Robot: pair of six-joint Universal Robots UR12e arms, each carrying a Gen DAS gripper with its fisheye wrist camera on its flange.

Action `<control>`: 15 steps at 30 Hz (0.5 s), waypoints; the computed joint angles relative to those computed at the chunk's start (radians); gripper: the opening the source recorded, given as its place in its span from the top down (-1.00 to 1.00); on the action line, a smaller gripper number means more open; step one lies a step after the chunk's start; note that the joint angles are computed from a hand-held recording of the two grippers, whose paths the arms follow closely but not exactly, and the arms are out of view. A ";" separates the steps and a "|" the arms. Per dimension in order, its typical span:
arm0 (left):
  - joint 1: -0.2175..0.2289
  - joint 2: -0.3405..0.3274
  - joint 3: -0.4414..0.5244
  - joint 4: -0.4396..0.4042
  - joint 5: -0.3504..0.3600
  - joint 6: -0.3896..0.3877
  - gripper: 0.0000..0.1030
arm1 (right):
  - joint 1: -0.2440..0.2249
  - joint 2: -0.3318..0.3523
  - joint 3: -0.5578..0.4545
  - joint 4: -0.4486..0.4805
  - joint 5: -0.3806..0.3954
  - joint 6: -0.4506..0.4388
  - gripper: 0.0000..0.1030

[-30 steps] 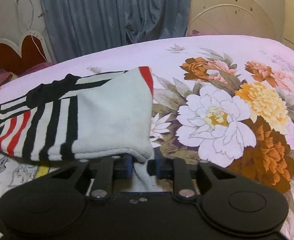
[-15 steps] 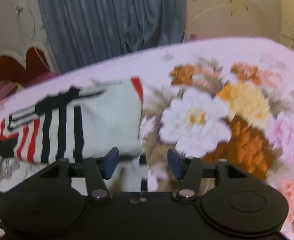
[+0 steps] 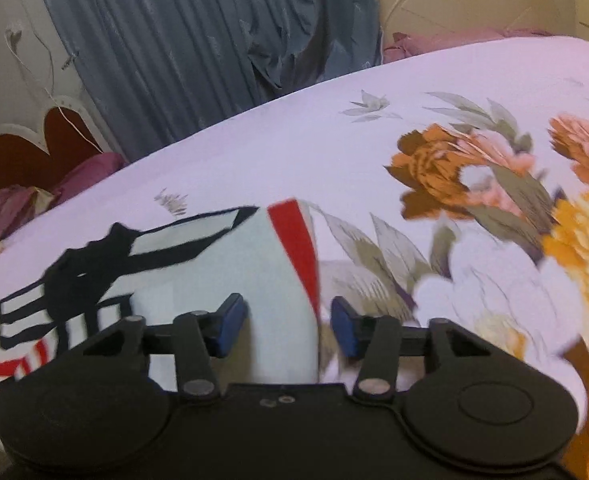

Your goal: Fold small clothes

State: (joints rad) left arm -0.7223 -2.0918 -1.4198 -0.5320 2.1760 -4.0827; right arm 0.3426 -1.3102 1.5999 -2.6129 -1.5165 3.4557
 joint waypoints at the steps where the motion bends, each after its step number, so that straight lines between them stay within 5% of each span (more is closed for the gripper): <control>1: 0.001 0.001 -0.002 0.001 0.000 0.000 0.03 | 0.004 0.009 -0.011 0.005 -0.016 -0.012 0.44; 4: 0.001 0.003 -0.009 0.009 0.004 0.013 0.03 | 0.024 0.027 -0.032 0.007 -0.110 -0.091 0.65; 10: -0.014 -0.006 0.034 -0.035 0.061 0.015 0.03 | 0.045 0.030 -0.035 -0.025 -0.211 -0.155 0.50; 15: -0.005 -0.012 0.032 -0.062 0.036 0.008 0.03 | 0.060 0.004 0.004 -0.095 -0.146 -0.236 0.49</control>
